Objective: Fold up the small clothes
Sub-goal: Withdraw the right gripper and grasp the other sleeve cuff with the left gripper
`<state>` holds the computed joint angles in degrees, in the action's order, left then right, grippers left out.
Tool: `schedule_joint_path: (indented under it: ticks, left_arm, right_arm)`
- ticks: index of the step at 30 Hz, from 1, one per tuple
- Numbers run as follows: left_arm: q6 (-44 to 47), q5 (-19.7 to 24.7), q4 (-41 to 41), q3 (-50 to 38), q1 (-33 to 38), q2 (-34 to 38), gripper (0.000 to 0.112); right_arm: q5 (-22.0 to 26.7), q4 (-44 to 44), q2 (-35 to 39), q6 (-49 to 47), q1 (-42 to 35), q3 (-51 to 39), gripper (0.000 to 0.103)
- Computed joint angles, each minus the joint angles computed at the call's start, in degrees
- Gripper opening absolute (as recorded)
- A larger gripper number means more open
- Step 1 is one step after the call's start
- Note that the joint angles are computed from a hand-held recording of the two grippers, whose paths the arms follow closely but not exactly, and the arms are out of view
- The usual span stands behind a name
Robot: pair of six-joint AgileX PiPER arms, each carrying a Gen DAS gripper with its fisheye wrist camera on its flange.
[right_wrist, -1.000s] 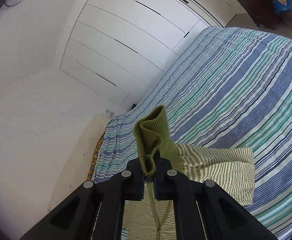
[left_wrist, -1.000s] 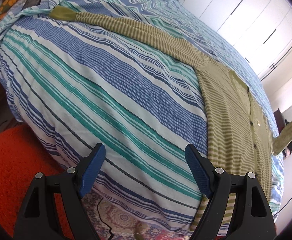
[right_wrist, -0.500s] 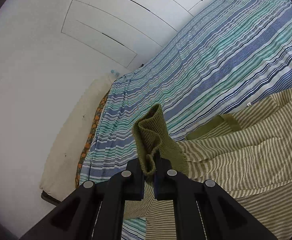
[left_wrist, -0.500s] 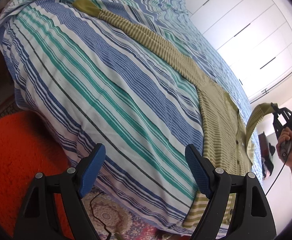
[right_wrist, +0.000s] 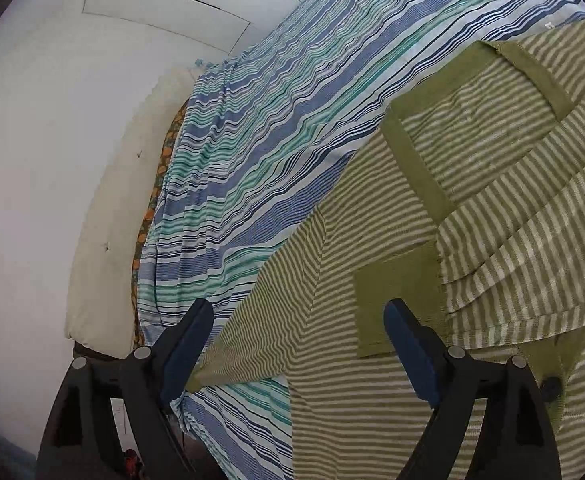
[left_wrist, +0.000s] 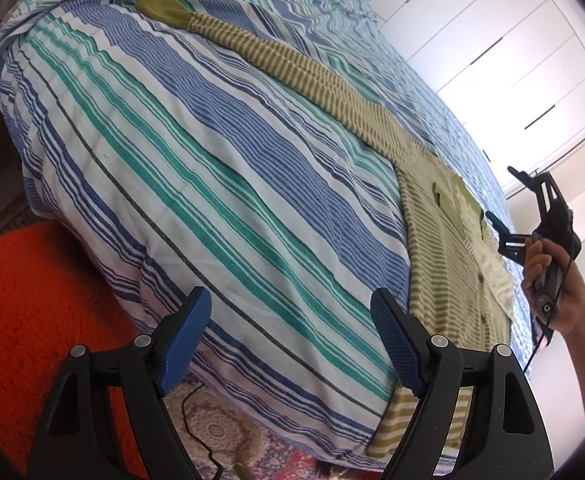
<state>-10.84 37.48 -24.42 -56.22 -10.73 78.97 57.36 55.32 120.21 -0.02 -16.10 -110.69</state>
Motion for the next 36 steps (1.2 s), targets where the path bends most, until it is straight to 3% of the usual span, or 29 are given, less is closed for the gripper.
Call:
schedule_joint_path:
  ticks: [4,9,12,15,18,23,27,31,36]
  left_arm:
    - [0.47,0.08,-0.19,-0.06,0.28,0.3,0.083]
    - [0.25,-0.05,-0.26,-0.75,0.13,1.43,0.083]
    - [-1.37,0.2,1.83,-1.38,-1.04,1.89,0.083]
    - [-2.72,0.14,3.58,-1.47,-2.3,1.9,0.083]
    - [-2.96,0.04,4.4,-1.55,-2.96,1.81,0.083]
    - [-1.8,0.3,3.54,-1.94,-2.62,2.43,0.083]
    - [-1.47,0.58,3.95,-2.28,-3.0,2.93,0.083]
    - [-1.41,0.84,4.33,-2.69,-3.62,3.61,0.084]
    - [-3.04,0.83,6.07,-3.65,-5.27,4.62,0.086]
  right_arm:
    - [4.65,-4.58,-1.54,-4.31,-5.88,-3.55,0.087]
    - [6.62,-29.87,-4.94,-3.42,-11.83,-6.03,0.087]
    - [4.48,-42.62,-7.02,-6.12,-12.33,1.65,0.087]
    - [9.54,-46.16,-4.18,-7.88,-13.53,6.36,0.087]
    - [-0.65,-50.86,-12.54,-9.93,-11.7,17.78,0.085]
    - [-11.6,-43.37,-29.96,-13.73,-15.53,33.75,0.087]
    - [-11.67,-43.86,-40.12,-15.11,-22.53,42.73,0.089]
    - [-9.34,-43.63,-49.51,-21.43,-35.66,52.67,0.089]
    - [-7.19,-43.28,-49.88,-32.71,-48.62,59.83,0.093]
